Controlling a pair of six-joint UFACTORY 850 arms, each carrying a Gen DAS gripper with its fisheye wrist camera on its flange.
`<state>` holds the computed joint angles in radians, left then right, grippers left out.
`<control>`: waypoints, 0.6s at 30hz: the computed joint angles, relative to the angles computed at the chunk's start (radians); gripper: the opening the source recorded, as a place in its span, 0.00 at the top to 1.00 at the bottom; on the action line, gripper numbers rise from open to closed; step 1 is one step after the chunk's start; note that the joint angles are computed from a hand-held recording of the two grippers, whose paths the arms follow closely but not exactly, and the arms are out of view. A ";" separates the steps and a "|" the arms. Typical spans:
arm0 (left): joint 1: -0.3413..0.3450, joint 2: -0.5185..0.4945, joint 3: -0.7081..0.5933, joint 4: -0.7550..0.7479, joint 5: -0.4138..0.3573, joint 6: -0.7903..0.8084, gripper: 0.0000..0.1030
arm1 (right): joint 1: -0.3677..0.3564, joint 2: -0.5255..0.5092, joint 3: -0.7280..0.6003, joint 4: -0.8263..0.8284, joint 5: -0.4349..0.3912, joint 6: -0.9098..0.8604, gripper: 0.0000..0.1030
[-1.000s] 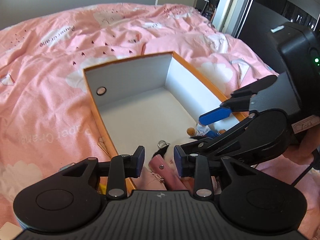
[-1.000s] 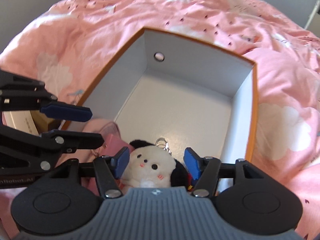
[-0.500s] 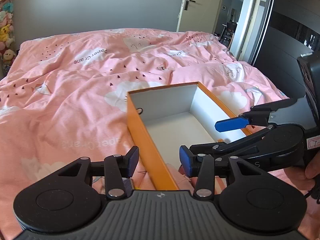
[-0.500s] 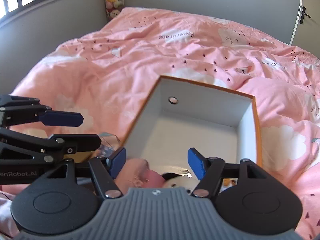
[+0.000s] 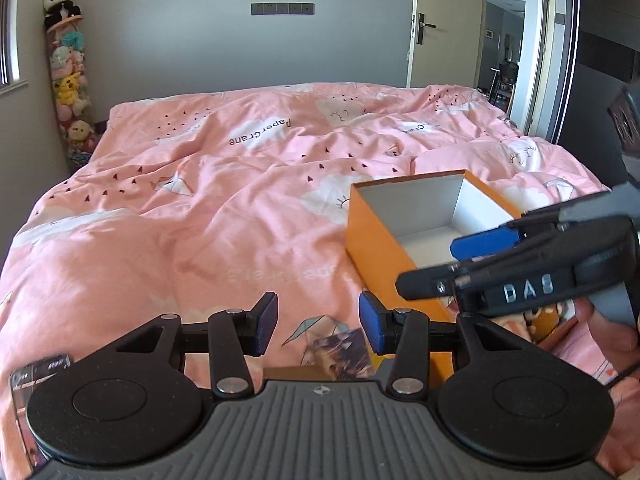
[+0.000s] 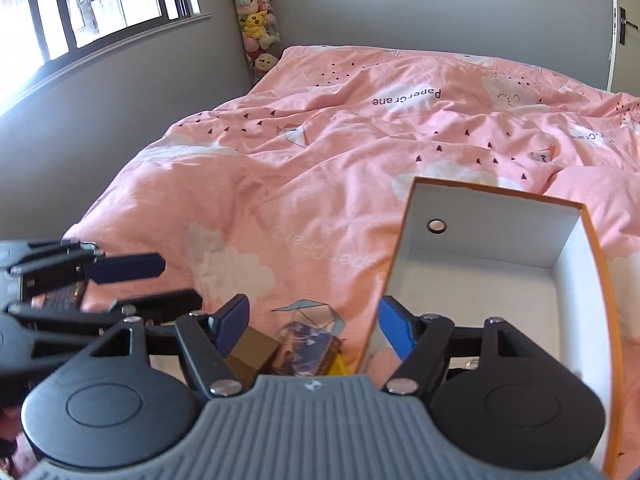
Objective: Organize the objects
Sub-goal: 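Move both tools toward the small boxes and cards beside the bed edge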
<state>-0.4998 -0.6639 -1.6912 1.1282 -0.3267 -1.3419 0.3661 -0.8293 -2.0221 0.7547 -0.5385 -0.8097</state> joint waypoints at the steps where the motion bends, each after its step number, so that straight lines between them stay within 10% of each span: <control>1: -0.001 0.011 0.023 0.062 -0.009 -0.064 0.50 | 0.003 0.002 0.005 0.012 0.000 -0.007 0.27; 10: 0.045 0.107 0.208 0.445 -0.147 -0.313 0.50 | 0.040 -0.013 -0.004 -0.050 0.027 0.026 0.25; 18: 0.079 0.097 0.224 0.321 -0.228 -0.121 0.50 | 0.057 -0.078 -0.100 -0.210 -0.004 0.158 0.24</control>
